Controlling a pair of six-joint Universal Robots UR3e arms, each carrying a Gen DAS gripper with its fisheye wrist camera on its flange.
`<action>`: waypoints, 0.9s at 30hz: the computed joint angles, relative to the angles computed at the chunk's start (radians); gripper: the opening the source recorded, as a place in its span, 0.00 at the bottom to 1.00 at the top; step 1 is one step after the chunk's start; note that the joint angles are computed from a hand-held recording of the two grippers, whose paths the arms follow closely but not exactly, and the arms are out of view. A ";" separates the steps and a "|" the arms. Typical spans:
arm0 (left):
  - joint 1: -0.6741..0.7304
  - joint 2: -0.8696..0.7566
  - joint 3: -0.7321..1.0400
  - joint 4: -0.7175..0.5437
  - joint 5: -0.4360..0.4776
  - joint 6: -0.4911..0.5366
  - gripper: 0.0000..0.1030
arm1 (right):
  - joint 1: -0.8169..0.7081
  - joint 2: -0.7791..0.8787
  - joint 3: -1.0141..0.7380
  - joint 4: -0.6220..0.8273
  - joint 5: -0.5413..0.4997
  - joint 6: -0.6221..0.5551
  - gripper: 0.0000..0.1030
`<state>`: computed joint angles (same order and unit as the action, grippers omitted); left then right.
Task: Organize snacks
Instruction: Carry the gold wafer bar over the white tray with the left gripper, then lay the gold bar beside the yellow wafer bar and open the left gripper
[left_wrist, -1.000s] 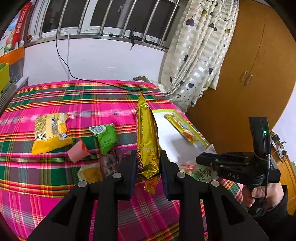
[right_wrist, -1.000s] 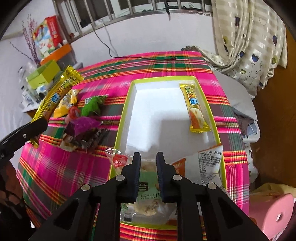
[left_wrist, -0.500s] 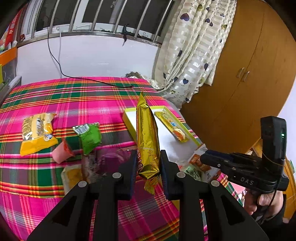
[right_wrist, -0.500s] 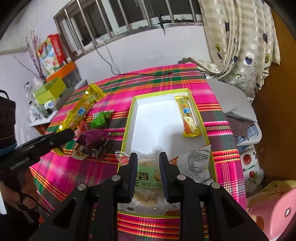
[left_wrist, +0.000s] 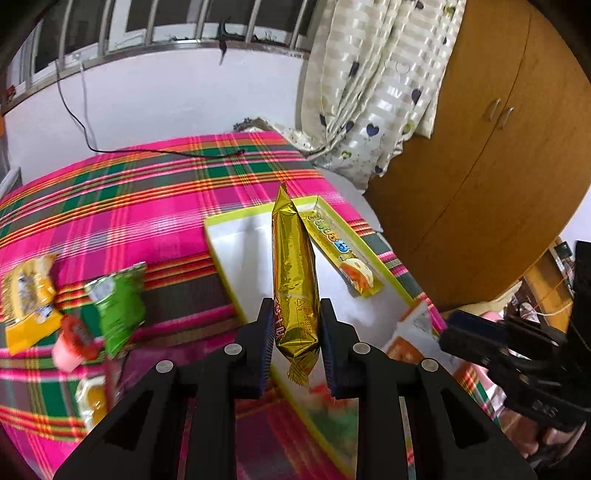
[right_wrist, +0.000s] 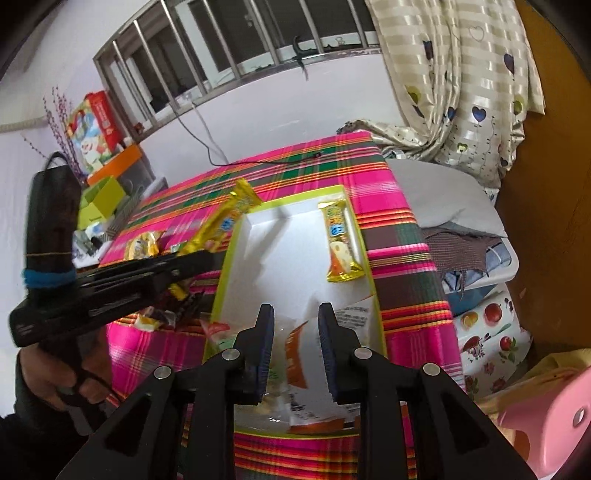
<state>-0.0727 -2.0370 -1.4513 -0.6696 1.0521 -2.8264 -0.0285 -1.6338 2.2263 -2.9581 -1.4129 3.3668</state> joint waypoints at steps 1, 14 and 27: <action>-0.013 -0.026 0.034 -0.012 0.011 -0.010 0.23 | -0.014 -0.003 0.006 -0.002 0.009 -0.006 0.22; -0.127 -0.276 0.385 -0.124 0.141 -0.085 0.24 | -0.114 0.004 0.033 -0.024 0.082 -0.055 0.22; -0.120 -0.282 0.408 -0.158 0.048 -0.058 0.28 | -0.130 0.013 0.046 -0.036 0.090 -0.052 0.22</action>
<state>-0.1923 -2.3192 -1.0433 -0.8272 1.1006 -2.8847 -0.1583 -1.6203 2.2723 -2.9942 -1.3225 3.3153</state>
